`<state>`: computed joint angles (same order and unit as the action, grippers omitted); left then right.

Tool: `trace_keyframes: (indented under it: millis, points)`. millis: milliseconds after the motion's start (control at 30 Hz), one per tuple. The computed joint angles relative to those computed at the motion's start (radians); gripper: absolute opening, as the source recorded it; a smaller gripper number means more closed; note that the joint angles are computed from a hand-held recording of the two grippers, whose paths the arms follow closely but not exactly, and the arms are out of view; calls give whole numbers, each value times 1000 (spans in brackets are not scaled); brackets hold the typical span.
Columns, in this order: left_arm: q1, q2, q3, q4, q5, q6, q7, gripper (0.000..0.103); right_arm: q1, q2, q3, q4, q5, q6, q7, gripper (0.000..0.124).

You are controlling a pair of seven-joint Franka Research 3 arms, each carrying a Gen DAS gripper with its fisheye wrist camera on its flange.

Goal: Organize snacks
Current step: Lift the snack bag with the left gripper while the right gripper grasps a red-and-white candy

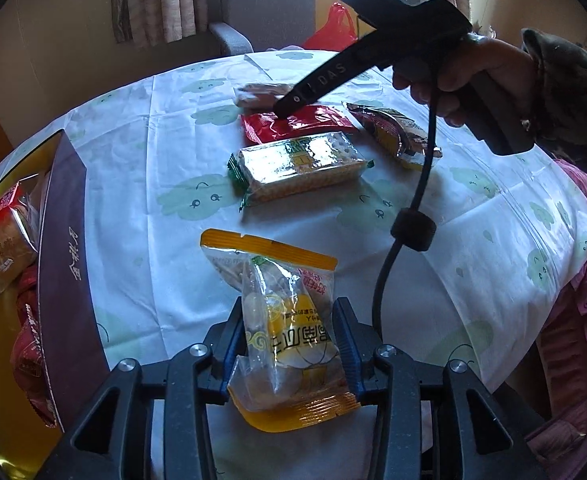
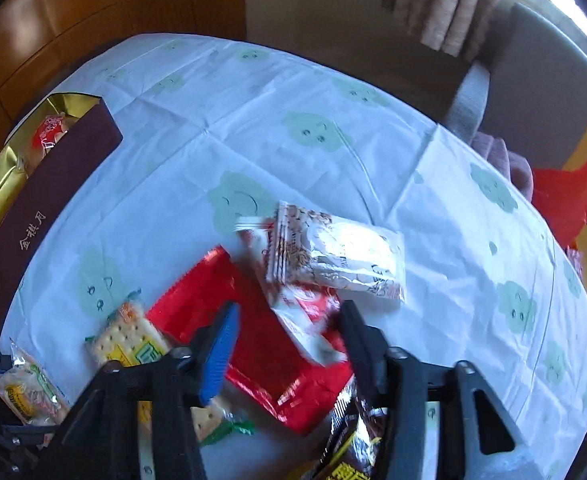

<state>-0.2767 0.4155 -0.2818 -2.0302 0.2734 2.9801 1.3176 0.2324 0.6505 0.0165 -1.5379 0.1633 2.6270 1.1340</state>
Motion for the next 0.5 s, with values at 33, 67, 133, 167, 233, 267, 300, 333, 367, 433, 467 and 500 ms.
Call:
trace_keyframes:
  millis: [33,67,133,167,233,267,300,333,367,433,467,500]
  points:
    - [-1,2,1,2,0,0,-1,42,-4,5,7,10,9,-7,-1,29]
    - [-1,3,1,3,1,-1,-2,42,-1,8,7,13,12,-1,4,25]
    - [2,3,-2,1,-1,1,-2,42,8,13,4,15,13,11,19,20]
    - [5,5,-4,3,-3,0,0,42,6,15,10,17,20,13,20,20]
    - [6,5,-4,3,-5,0,0,42,-8,24,32,29,48,9,10,20]
    - [5,5,-4,3,-5,1,-2,42,-9,28,36,36,55,3,8,20]
    - [7,5,-5,3,-7,1,-2,42,-8,34,37,50,60,-10,12,25]
    - [9,4,-8,1,-10,3,-1,42,-2,38,31,60,61,-18,27,31]
    - [10,5,-9,1,-12,4,-1,42,4,40,25,67,60,-24,41,32]
    - [13,7,-12,2,-14,5,2,42,15,45,12,77,50,-24,65,33]
    - [17,7,-15,2,-16,7,5,42,16,46,10,80,48,-21,73,33]
    - [21,8,-19,1,-20,8,9,42,13,48,11,84,50,-22,78,35]
